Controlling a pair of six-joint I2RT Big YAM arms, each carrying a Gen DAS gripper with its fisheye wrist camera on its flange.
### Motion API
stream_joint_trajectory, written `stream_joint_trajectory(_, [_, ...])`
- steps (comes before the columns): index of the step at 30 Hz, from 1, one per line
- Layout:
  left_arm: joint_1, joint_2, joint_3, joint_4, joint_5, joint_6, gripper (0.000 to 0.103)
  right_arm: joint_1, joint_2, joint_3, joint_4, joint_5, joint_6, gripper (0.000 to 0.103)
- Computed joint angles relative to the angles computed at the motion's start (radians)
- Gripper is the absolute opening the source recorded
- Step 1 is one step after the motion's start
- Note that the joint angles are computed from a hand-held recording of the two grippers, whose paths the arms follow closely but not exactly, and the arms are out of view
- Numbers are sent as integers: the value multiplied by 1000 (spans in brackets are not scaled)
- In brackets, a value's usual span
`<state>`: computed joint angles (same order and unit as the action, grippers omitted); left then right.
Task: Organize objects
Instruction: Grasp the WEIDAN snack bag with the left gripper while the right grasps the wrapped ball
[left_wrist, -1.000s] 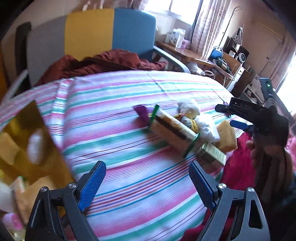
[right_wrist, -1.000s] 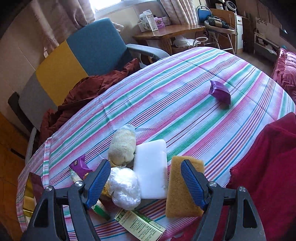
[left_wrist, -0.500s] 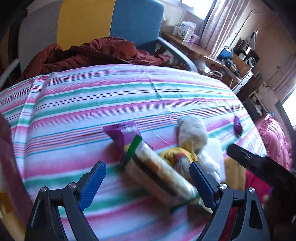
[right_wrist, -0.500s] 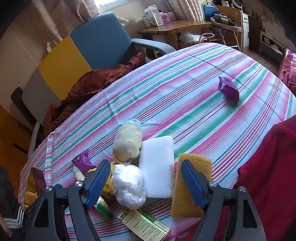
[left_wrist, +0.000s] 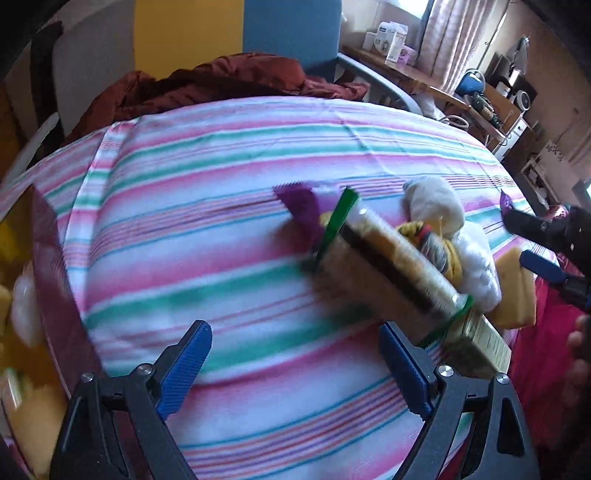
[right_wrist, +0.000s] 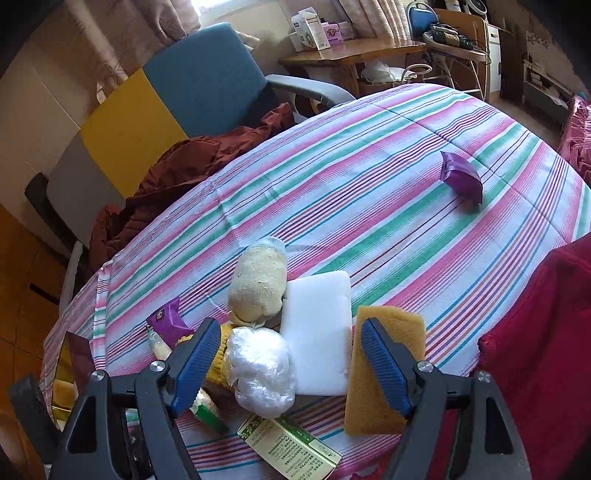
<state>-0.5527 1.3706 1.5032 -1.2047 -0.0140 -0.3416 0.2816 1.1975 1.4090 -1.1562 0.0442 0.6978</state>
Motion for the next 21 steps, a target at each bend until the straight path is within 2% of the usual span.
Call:
stream_joint_trajectory(4, [-8, 22, 56, 9, 10, -13, 92, 1, -5, -1, 2, 7, 6, 80])
stream_joint_trajectory(7, [-26, 85, 134, 1, -13, -13, 93, -2, -8, -5, 3, 8, 10, 80])
stream_joint_trajectory(10, [-36, 140, 185, -17, -4, -27, 93, -7, -10, -9, 5, -1, 13, 80])
stream_joint_trajectory(14, [-41, 156, 172, -5, 13, -20, 93, -8, -3, -5, 1, -11, 4, 80])
stream_joint_trajectory(16, [-33, 126, 132, 23, 22, -32, 96, -10, -3, -5, 3, -16, 3, 80])
stream_joint_trajectory(21, [-17, 52, 68, 35, 17, -36, 96, -17, -8, -10, 11, -28, 6, 80])
